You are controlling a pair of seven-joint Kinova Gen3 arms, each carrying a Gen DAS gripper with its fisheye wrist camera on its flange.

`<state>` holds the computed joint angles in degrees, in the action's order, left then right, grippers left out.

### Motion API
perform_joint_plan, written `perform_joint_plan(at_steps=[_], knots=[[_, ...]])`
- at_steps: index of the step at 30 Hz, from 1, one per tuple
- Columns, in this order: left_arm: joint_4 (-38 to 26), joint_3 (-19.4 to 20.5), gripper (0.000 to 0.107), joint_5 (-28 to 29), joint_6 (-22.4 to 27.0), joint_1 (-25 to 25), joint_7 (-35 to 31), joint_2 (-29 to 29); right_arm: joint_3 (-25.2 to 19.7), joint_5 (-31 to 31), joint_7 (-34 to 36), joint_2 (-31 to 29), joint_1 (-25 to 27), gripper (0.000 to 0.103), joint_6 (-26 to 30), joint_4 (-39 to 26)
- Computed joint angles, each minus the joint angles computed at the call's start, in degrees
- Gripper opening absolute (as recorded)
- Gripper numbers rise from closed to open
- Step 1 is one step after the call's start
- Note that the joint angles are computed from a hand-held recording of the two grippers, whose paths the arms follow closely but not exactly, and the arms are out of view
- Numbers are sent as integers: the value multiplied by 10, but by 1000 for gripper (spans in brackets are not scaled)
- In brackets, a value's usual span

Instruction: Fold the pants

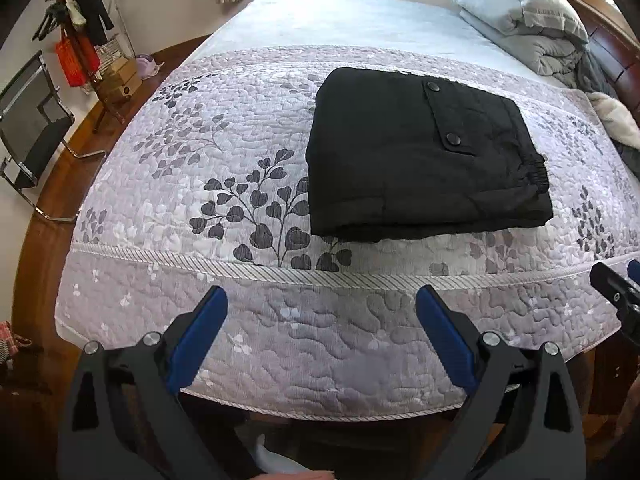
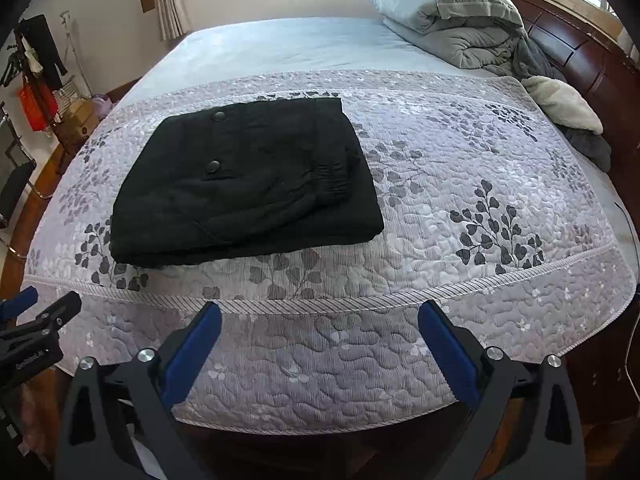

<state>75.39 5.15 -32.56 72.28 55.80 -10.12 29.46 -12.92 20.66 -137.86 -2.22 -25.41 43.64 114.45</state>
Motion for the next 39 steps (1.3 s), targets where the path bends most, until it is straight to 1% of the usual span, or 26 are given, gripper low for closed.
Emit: perform_joint_plan(at_steps=[11,26,39], knots=[[-2,-1,95,-8,8,5,9,-2,6,-26,22,0,5,99,-14,4],[9,2,95,-8,-17,-3,12,-13,8,-27,29,17,0,99,-15,-4],[5,3,95,-4,-19,-5,3,-9,12,-23,26,21,-5,99,-14,-3]])
